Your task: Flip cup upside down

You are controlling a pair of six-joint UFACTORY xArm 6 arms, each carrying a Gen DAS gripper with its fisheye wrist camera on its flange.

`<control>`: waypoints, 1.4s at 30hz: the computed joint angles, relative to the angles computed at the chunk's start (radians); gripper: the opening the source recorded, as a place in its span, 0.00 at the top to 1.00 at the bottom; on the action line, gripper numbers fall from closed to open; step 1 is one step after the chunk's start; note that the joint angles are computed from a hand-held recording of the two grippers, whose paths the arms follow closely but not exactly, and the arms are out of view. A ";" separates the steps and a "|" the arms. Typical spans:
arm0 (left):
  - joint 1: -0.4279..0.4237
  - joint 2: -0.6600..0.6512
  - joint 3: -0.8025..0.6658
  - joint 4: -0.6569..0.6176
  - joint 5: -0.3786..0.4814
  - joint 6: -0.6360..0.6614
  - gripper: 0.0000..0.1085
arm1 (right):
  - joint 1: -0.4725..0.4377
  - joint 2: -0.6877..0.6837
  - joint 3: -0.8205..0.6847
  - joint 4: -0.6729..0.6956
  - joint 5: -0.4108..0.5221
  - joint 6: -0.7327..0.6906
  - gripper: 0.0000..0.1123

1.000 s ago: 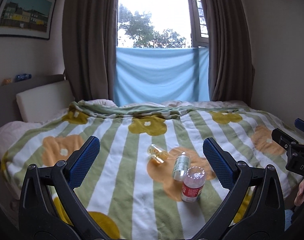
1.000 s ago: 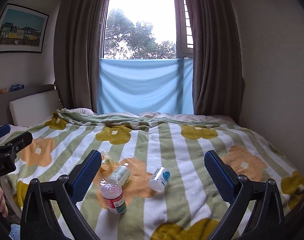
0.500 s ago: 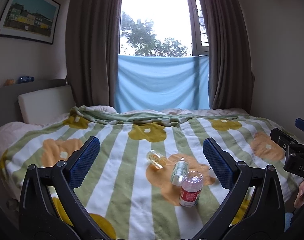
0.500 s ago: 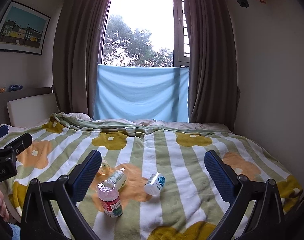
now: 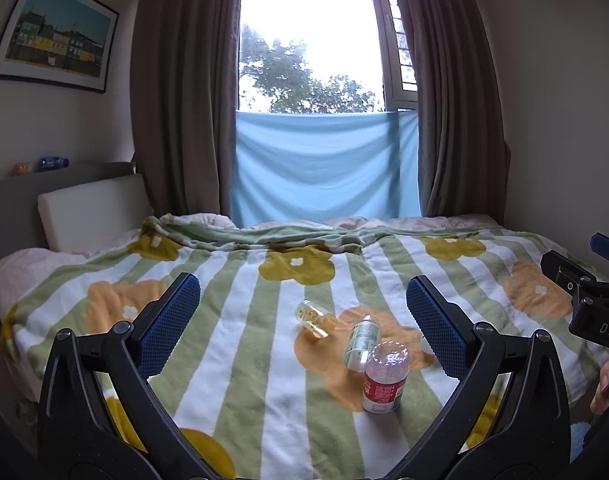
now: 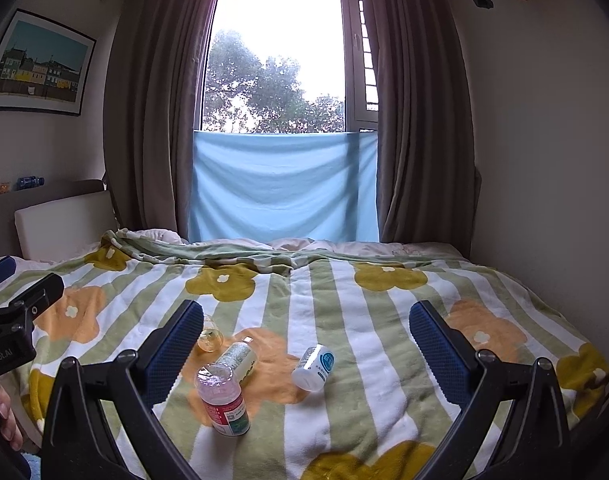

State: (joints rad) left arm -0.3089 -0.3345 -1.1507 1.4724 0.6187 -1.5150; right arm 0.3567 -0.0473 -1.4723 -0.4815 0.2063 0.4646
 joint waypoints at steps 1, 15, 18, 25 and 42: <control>-0.001 -0.001 0.001 0.002 0.001 -0.001 0.06 | 0.000 -0.001 0.002 0.003 -0.002 -0.001 0.08; -0.003 0.003 -0.004 0.004 0.000 0.001 0.05 | 0.006 -0.007 0.005 -0.021 0.001 0.030 0.08; -0.003 0.003 -0.004 0.005 0.001 0.001 0.06 | 0.007 -0.007 0.004 -0.015 0.003 0.025 0.08; -0.006 0.004 -0.004 0.004 0.006 0.002 0.06 | 0.019 -0.006 -0.008 -0.002 0.025 0.024 0.08; 0.004 -0.010 0.009 -0.013 -0.003 0.027 0.05 | 0.018 -0.007 -0.006 -0.012 0.023 0.034 0.08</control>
State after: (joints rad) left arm -0.3051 -0.3444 -1.1420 1.4589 0.6157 -1.4877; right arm 0.3747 -0.0542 -1.4781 -0.4930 0.2296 0.4984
